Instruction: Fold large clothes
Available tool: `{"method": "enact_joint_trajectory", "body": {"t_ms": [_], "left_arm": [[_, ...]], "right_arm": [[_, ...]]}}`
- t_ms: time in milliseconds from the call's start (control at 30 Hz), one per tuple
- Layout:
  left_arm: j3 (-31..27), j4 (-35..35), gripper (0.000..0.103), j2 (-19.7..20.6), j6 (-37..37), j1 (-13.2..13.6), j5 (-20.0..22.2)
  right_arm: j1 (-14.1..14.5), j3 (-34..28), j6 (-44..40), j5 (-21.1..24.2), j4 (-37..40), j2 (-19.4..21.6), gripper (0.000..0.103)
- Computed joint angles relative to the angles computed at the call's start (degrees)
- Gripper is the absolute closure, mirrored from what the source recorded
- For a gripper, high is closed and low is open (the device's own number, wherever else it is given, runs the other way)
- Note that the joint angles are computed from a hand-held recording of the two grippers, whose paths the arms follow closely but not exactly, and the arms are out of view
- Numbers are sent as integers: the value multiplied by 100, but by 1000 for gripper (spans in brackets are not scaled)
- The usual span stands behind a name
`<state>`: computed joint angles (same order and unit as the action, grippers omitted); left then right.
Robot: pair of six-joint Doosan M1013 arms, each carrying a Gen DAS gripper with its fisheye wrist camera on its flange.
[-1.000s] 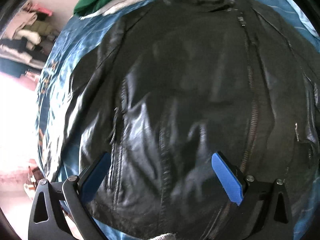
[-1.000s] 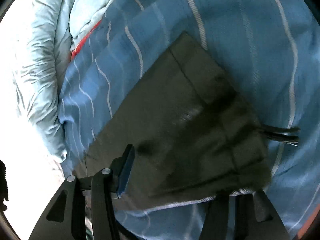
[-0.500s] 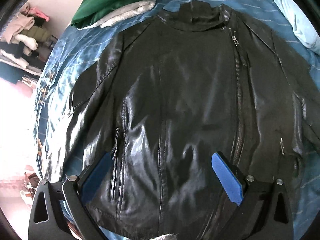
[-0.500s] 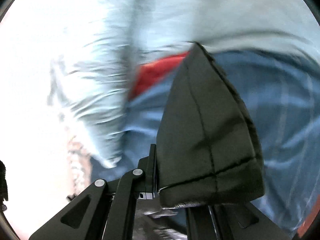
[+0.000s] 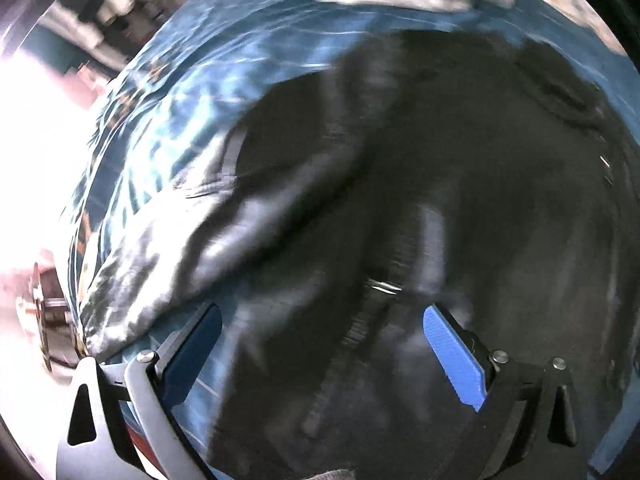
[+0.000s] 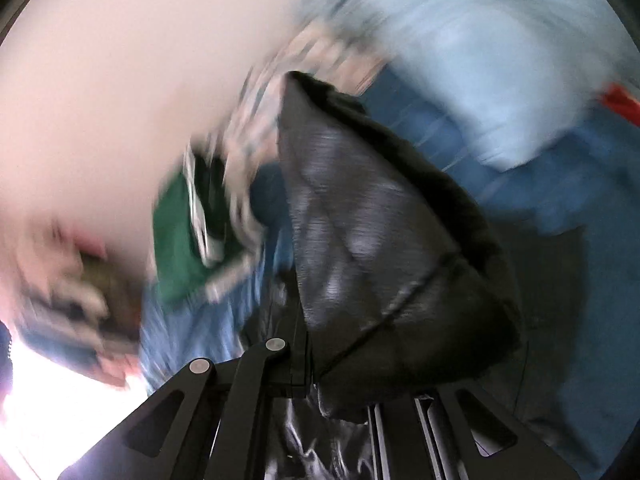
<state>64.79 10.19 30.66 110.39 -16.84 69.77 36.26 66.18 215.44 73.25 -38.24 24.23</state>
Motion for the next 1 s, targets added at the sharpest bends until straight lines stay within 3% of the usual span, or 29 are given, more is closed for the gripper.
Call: {"method": "enact_joint_trajectory", "body": {"t_ms": [133,267,333,367,400,467,533,633,700,733,833,967,1000], "left_arm": [[-451,247,0,315,-233,196,31],[-851,470,0,566,-473,382,173],[-1005,478,0,648,-573,460,314],[-1049,443,0,663,-582,503,386],[-1130,382,0,694,-578,562,488],[-1324,291,0,763,-634,697,782],[-1631,26,0,909,-800,870,1324],[-2200,-508,0,1234,-1390,1236,2325],[-2396,-855,0,1389,-1845,1462,2662],[-2434,-948,0,1444,-2058,1546,2712],[-2642,-1526,1,1693,-3108,1839,2863],[-2841,-2236,3,1970,-4499,2116,2428],[-2937,-2095,12,2028,-4720,2102,2347]], "right_arm": [[-429,-1036,-1959,-415,1328,1061,98],[-585,-2185,-3527,275,2441,1989,95],[-641,-2509,-3985,516,2809,2235,84],[-631,-2406,-3949,312,2822,2189,72],[-658,-2073,-3853,-193,2973,1994,55],[-688,-1363,-3637,-1261,3249,1566,37],[-629,-1077,-3351,-1736,3107,1319,36],[-435,-1018,-3089,-1428,2820,1111,36],[-391,-1211,-3091,-1025,2856,1150,36],[-358,-1256,-3106,-769,2965,1147,36],[-266,-1035,-2866,-807,3313,1047,36],[-211,-979,-2557,-806,3562,1128,35],[-168,-1045,-2346,-686,3463,1180,35]]}}
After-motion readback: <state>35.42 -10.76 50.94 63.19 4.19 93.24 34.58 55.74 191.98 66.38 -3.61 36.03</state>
